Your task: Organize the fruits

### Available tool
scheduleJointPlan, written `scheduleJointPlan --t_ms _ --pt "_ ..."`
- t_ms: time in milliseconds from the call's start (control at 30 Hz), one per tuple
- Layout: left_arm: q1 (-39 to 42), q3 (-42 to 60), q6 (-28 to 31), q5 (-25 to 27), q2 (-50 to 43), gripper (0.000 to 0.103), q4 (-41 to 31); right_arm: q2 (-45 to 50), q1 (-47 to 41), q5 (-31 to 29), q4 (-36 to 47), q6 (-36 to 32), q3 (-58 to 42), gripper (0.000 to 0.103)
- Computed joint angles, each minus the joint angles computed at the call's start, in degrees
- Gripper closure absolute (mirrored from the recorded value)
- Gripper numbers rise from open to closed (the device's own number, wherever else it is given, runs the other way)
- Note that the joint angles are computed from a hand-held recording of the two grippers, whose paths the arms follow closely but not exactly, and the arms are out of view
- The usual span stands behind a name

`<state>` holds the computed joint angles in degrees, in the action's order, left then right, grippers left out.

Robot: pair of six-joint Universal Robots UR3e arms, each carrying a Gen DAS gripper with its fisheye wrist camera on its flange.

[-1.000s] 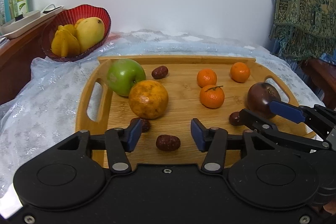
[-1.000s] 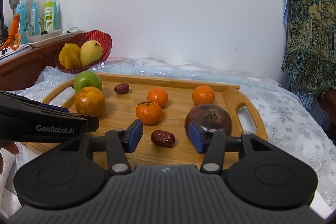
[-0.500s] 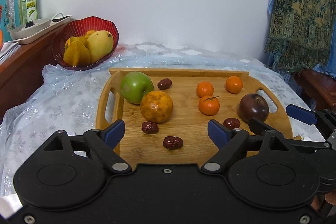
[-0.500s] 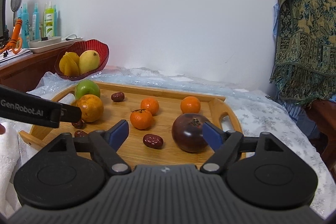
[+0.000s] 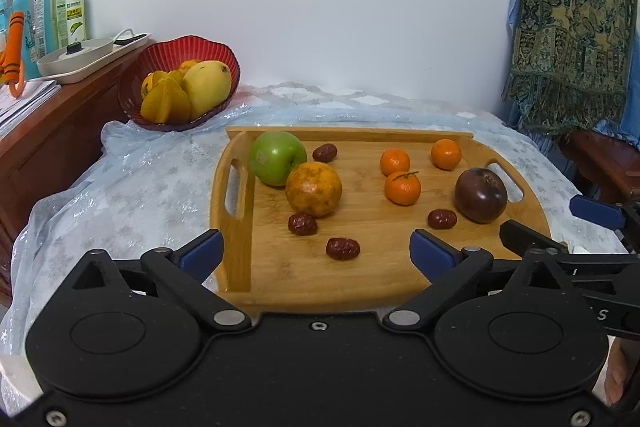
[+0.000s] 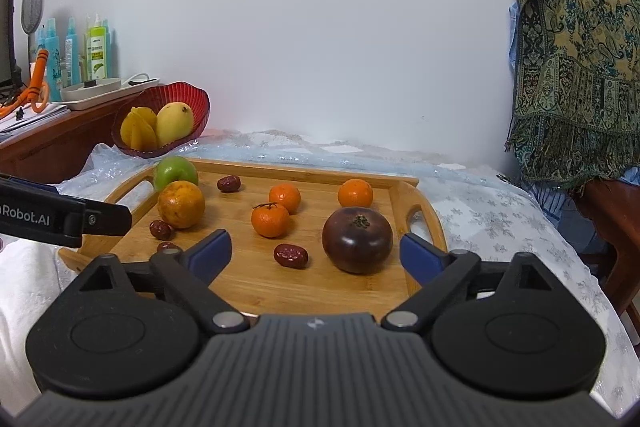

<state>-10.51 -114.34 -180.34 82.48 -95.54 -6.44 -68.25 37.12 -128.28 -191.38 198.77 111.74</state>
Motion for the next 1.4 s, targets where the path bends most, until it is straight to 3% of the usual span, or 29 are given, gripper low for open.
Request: scheduleJointPlan --t_ms 733,1400 --pt "0.3 -10.6 1.7 0.4 3.9 0.003 1.3 -1.1 3.6 -2.5 0.8 6.8 7.0 0.000" --pt "-1.4 -13.3 3.5 2.4 -5.8 0.002 11.4 5.6 4.9 -5.5 1.8 13.0 8.6 0.000"
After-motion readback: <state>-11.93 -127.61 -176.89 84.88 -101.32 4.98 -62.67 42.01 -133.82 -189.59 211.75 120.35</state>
